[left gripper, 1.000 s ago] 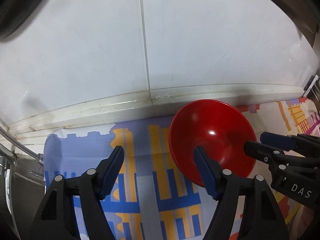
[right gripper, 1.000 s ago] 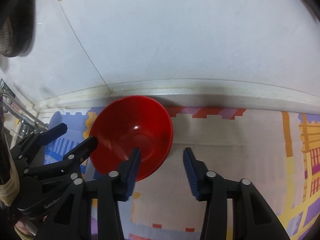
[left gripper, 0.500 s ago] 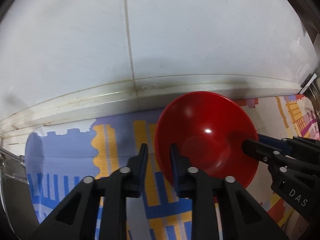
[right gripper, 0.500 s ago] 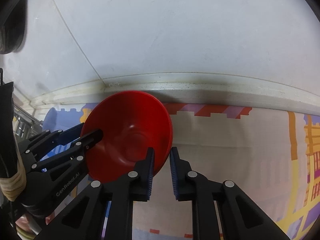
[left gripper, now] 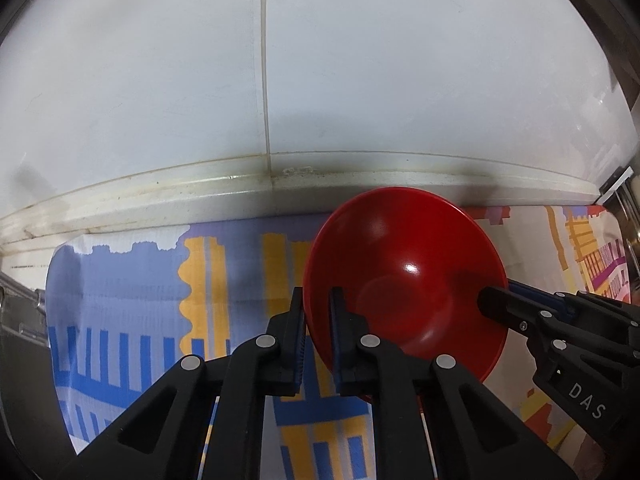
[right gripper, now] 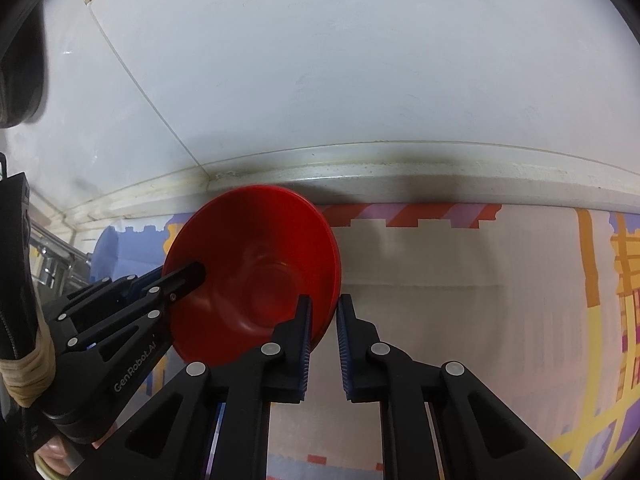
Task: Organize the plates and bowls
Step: 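Close both grippers on the rim of the red-and-black bowl, then lift and carry the red-and-black bowl over the stacked bowls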
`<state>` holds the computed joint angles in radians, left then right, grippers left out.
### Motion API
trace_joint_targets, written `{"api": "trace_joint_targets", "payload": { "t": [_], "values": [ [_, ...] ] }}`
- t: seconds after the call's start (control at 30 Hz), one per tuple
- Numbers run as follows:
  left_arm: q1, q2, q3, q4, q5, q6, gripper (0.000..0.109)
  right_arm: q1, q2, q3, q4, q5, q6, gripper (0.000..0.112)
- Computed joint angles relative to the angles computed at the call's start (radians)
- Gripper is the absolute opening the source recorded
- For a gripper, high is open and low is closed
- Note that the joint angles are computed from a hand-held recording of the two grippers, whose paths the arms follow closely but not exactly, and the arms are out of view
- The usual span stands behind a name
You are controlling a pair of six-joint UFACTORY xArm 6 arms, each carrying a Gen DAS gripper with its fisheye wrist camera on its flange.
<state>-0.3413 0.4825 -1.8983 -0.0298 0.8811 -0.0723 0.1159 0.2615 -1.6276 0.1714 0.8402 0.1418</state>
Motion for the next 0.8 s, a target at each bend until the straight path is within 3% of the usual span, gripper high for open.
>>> {"api": "trace_joint_targets", "payload": {
  "t": [0.37, 0.8],
  "values": [
    [-0.029, -0.174, 0.186, 0.013, -0.063, -0.040, 0.012, 0.002, -0.130, 0.117, -0.010, -0.023, 0.013, 0.014],
    [-0.111, -0.369, 0.369, 0.015, -0.110, -0.075, 0.012, -0.008, -0.429, 0.388, -0.069, -0.060, 0.076, 0.014]
  ]
}}
